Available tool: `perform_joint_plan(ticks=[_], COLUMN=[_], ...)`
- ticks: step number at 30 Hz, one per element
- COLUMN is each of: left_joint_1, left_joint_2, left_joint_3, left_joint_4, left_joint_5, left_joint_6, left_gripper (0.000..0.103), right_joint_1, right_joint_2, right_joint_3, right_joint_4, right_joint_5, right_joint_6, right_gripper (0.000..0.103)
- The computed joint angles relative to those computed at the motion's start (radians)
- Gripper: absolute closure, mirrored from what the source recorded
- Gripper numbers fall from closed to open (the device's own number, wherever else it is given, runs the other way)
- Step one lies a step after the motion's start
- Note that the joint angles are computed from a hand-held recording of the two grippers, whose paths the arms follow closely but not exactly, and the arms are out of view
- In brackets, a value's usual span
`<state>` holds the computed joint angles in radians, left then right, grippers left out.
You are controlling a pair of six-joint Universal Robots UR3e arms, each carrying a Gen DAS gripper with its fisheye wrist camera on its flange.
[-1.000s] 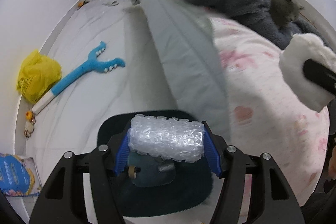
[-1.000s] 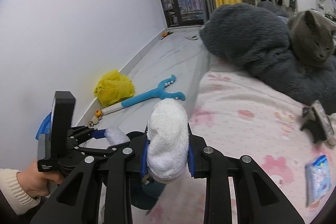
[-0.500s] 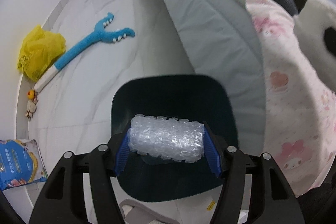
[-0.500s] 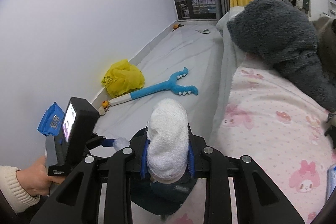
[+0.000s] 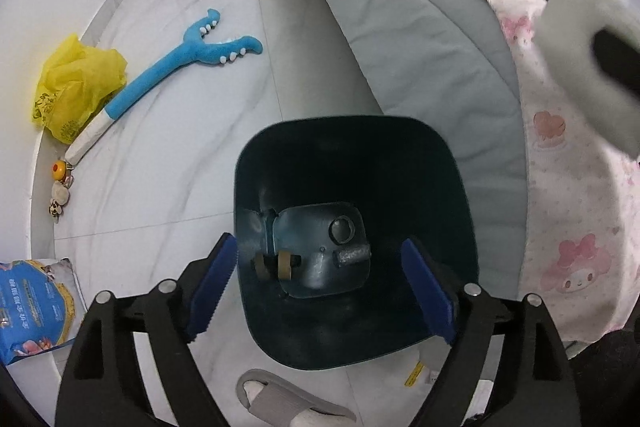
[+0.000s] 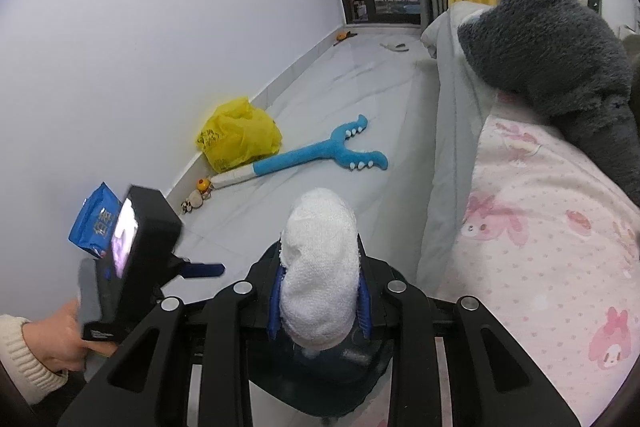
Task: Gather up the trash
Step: 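Lower the white sock into the teal bin and open the right gripper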
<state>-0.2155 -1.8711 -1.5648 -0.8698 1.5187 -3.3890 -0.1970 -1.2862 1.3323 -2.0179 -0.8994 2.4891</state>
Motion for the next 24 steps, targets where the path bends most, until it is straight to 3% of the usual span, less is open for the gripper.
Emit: perform_joint_plan(ticks=[12, 19, 24], left_joint_1=[0.029, -0.009, -0.025], left_joint_2=[0.105, 0.141, 0.16], left_joint_3=[-0.105, -0.137, -0.102], left_joint_4=[0.173, 0.323, 0.306], left_joint_5=[0.05, 0.161, 0.19], left_joint_6=[-0.009, 0.012, 0.012], left_gripper=[0.012, 0.012, 0.009], right_joint_1=[0.078, 0.11, 0.129], right_joint_2=[0.107, 0.132, 0.149], right_joint_3=[-0.058, -0.041, -0.039], right_joint_4=[0.014, -0.001, 0.013], right_joint_5=[-0.137, -0.193, -0.227], right_joint_6=[0.059, 0.072, 0.063], right_gripper=[0.074, 0.074, 0.074])
